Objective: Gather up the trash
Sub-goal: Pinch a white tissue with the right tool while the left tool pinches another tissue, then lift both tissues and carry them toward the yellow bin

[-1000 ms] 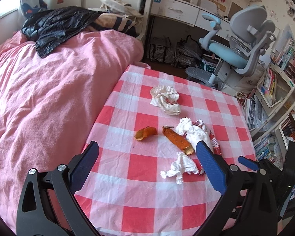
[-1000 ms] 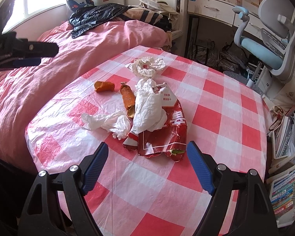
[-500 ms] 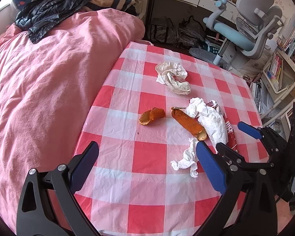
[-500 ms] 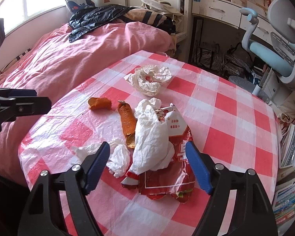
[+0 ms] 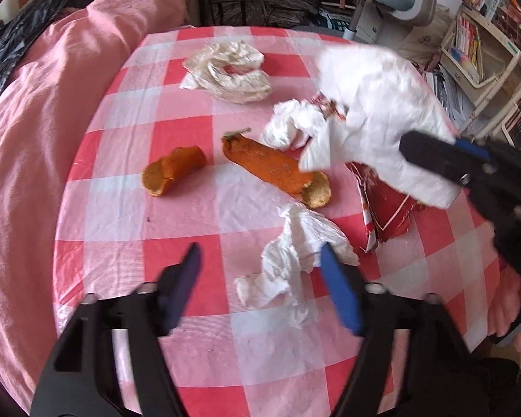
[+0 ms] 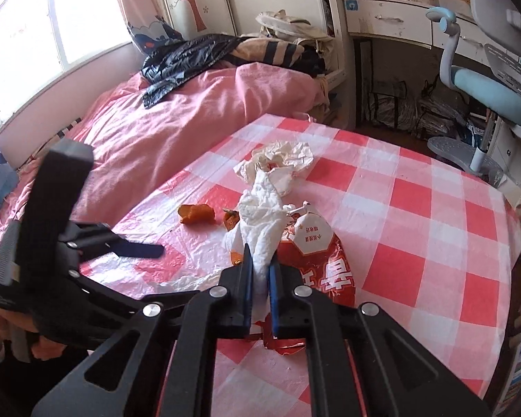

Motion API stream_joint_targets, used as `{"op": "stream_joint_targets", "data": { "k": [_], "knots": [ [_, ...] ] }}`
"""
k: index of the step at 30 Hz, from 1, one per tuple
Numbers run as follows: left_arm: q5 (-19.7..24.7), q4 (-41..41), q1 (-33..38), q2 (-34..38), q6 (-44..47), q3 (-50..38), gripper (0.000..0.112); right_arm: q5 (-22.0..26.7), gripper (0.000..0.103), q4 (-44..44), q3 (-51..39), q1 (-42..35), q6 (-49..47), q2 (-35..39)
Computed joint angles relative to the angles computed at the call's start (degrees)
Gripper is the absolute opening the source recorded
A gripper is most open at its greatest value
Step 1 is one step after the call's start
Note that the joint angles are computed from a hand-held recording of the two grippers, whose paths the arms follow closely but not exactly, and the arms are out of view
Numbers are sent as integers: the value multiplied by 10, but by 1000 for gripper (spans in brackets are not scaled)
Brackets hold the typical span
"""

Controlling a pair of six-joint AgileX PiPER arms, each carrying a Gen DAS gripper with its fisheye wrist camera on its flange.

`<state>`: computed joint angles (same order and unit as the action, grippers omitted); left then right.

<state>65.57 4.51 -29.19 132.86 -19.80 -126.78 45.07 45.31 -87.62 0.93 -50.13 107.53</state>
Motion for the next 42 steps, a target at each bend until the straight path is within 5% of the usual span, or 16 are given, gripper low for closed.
{"op": "stream_joint_targets", "data": {
  "k": [2, 3, 12, 26, 42],
  "knots": [
    [1, -6, -6, 4, 5, 0, 10, 6, 9, 23, 13, -16, -15, -14],
    [-16, 0, -10, -10, -3, 19, 7, 6, 9, 27, 18, -22, -18, -20],
    [-195, -22, 5, -183, -51, 214, 6, 0, 9, 59, 80, -75, -39, -74],
    [-210, 61, -27, -227, -91, 240, 6, -27, 9, 27, 152, -74, -27, -131],
    [-222, 51, -14, -251, -84, 265, 6, -42, 9, -33, 146, -20, 3, -118]
  ]
}}
